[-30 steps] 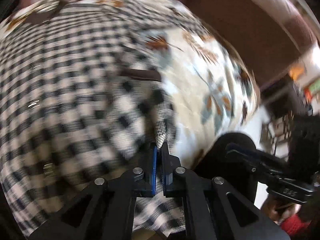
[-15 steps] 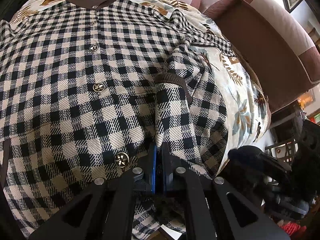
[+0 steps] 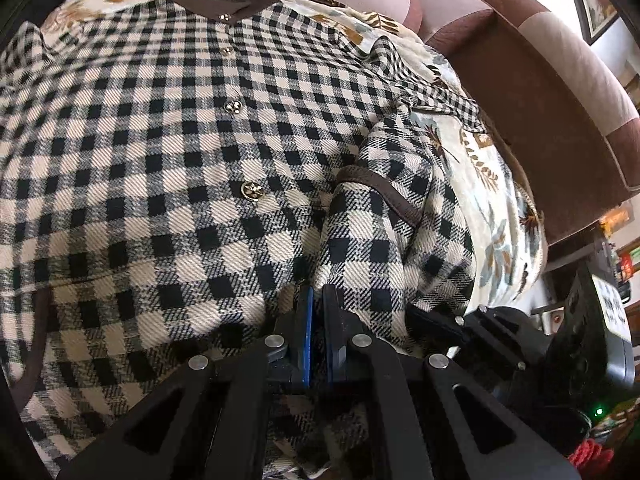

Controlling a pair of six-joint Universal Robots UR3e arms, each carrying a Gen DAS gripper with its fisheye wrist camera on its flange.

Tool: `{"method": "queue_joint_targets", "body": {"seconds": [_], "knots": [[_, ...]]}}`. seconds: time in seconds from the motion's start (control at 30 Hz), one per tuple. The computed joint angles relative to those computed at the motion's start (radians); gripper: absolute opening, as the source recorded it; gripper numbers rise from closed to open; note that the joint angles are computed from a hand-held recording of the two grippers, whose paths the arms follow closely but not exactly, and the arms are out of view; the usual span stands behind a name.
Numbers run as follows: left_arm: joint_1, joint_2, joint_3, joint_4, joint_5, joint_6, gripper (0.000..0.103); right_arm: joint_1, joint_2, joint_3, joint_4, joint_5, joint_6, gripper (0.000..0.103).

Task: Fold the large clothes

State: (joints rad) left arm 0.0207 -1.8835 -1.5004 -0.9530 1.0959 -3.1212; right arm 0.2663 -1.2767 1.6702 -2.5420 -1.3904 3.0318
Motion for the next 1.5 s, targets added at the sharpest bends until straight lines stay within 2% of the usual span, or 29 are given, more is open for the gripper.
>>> {"method": "queue_joint_targets", "body": {"seconds": [0.03,0.07,0.1,0.23,0.3,0.4,0.5,0.57,0.6,0.63,0.67,0.7,0.73,0.77,0.8,0.93,1.0,1.07,1.13,1.23,1.3,1.33,1.4,1.43,1.5], "knots": [[0.003,0.006,0.001,-0.006,-0.004,0.001,0.004,0.004,0.003,-0.011,0.008,-0.009,0.016,0.035],[0.007,0.012,0.001,-0.012,-0.01,0.0,0.004,-0.003,-0.004,-0.021,0.03,-0.005,0.037,0.01],[0.011,0.023,-0.003,-0.015,-0.015,0.002,0.004,-0.021,-0.03,-0.013,0.057,0.025,0.055,0.003],[0.002,0.068,-0.003,-0.023,-0.021,0.019,0.004,-0.16,-0.236,0.137,0.107,0.152,0.102,0.003],[-0.018,0.077,0.012,-0.026,-0.021,0.025,0.004,-0.243,-0.382,0.222,0.179,0.165,0.101,0.002],[-0.054,0.092,0.019,-0.012,-0.007,0.036,0.005,-0.342,-0.575,0.297,0.328,0.042,0.093,0.002],[-0.071,0.119,0.001,-0.004,0.011,0.048,0.005,-0.429,-0.678,0.342,0.437,-0.086,0.077,0.0],[-0.057,0.151,-0.029,-0.002,0.02,0.058,0.016,-0.482,-0.697,0.341,0.49,-0.127,0.089,0.001],[-0.045,0.172,-0.051,0.002,0.023,0.06,0.021,-0.517,-0.708,0.338,0.509,-0.104,0.08,0.001],[-0.022,0.207,-0.089,0.016,0.037,0.059,0.031,-0.54,-0.717,0.335,0.509,-0.065,0.074,0.001],[-0.004,0.233,-0.116,0.028,0.053,0.057,0.038,-0.537,-0.703,0.322,0.483,-0.03,0.084,0.002],[0.014,0.26,-0.144,0.037,0.066,0.056,0.039,-0.527,-0.684,0.309,0.46,0.003,0.088,0.006],[0.053,0.301,-0.188,0.046,0.082,0.058,0.04,-0.508,-0.65,0.293,0.429,0.033,0.093,0.023],[0.083,0.324,-0.214,0.049,0.092,0.06,0.042,-0.475,-0.596,0.274,0.371,0.059,0.107,0.046],[0.125,0.361,-0.257,0.056,0.113,0.061,0.044,-0.422,-0.529,0.241,0.319,0.043,0.14,0.05],[0.267,0.474,-0.4,0.083,0.216,0.065,0.046,-0.271,-0.309,0.096,0.23,0.032,0.174,0.05],[0.386,0.549,-0.481,0.063,0.202,0.09,0.047,-0.211,-0.229,0.028,0.215,0.043,0.174,0.05],[0.461,0.588,-0.536,0.056,0.184,0.098,0.054,-0.163,-0.184,-0.014,0.201,0.033,0.168,0.05],[0.537,0.615,-0.578,0.016,0.123,0.155,0.054,-0.121,-0.151,-0.04,0.182,0.012,0.173,0.05],[0.561,0.605,-0.607,-0.02,0.03,0.213,0.055,-0.093,-0.114,-0.083,0.188,-0.004,0.182,0.05],[0.513,0.61,-0.636,0.042,0.045,0.178,0.06,-0.093,-0.106,-0.099,0.193,-0.006,0.19,0.05],[0.481,0.607,-0.649,0.083,0.066,0.158,0.06,-0.094,-0.106,-0.107,0.196,-0.005,0.194,0.05],[0.422,0.577,-0.638,0.122,0.124,0.153,0.017,-0.094,-0.103,-0.125,0.206,0.0,0.197,0.05],[0.408,0.562,-0.612,0.1,0.146,0.167,0.009,-0.089,-0.1,-0.141,0.214,-0.002,0.195,0.05],[0.475,0.604,-0.6,0.019,0.095,0.204,0.007,-0.066,-0.084,-0.186,0.23,-0.017,0.186,0.05]]}}
